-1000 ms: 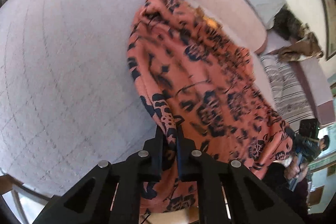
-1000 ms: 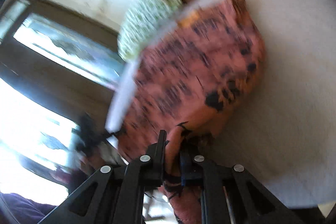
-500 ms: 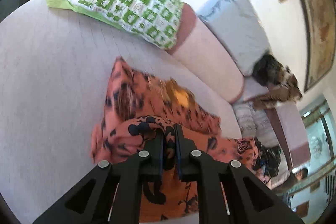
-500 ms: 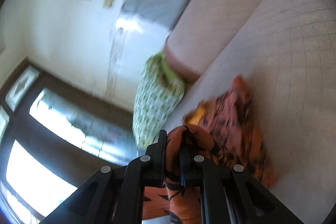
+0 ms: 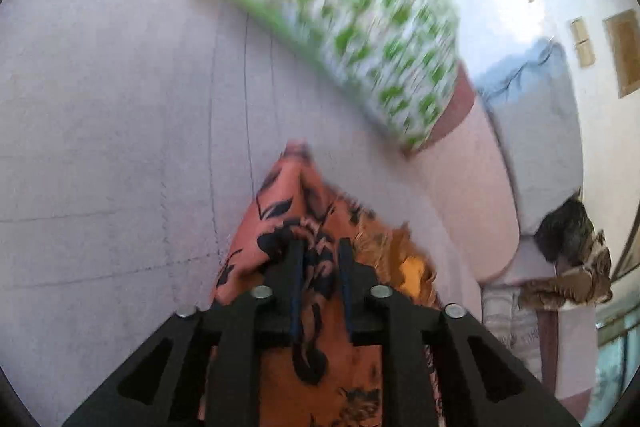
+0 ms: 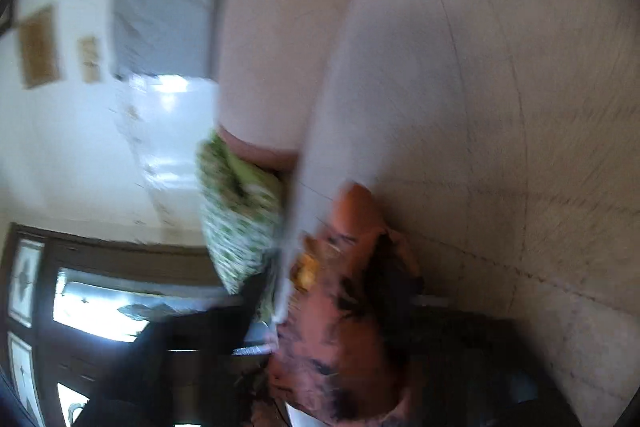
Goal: Fold small clothes
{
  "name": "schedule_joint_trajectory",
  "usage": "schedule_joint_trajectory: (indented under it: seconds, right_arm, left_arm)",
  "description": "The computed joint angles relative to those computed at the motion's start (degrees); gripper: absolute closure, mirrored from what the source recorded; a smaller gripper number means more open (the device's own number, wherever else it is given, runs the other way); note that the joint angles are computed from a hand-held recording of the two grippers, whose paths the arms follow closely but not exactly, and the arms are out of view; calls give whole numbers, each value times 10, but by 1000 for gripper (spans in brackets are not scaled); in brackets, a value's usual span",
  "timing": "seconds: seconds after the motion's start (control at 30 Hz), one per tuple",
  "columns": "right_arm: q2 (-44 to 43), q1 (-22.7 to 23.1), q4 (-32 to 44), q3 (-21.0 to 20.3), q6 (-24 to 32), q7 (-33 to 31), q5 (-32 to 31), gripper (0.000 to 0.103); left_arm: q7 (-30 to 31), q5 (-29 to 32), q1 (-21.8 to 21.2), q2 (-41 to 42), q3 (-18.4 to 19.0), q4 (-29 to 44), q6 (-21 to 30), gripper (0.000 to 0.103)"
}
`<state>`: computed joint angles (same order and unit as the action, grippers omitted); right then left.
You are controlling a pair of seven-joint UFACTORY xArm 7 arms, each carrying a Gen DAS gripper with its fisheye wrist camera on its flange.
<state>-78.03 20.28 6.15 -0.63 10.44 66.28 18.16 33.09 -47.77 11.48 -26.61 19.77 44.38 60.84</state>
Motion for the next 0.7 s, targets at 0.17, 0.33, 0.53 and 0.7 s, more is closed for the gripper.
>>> schedule_joint_trajectory:
  seconds: [0.17, 0.33, 0.53, 0.7]
  right_arm:
    - [-111, -49, 24, 61, 85, 40, -29, 11]
    - [76, 62, 175, 108, 174, -72, -62, 50]
    - [311, 153, 263, 131, 173, -132, -21, 68]
    - [412, 146, 318, 141, 173, -166, -23, 68]
  left_arm:
    - [-20, 63, 46, -186, -24, -98, -85, 33]
    - [-38, 156, 36, -273, -8, -157, 2, 34]
    - [-11, 208, -22, -339, -18, -208, 50, 43]
    - [18, 224, -70, -301, -39, -224, 15, 43]
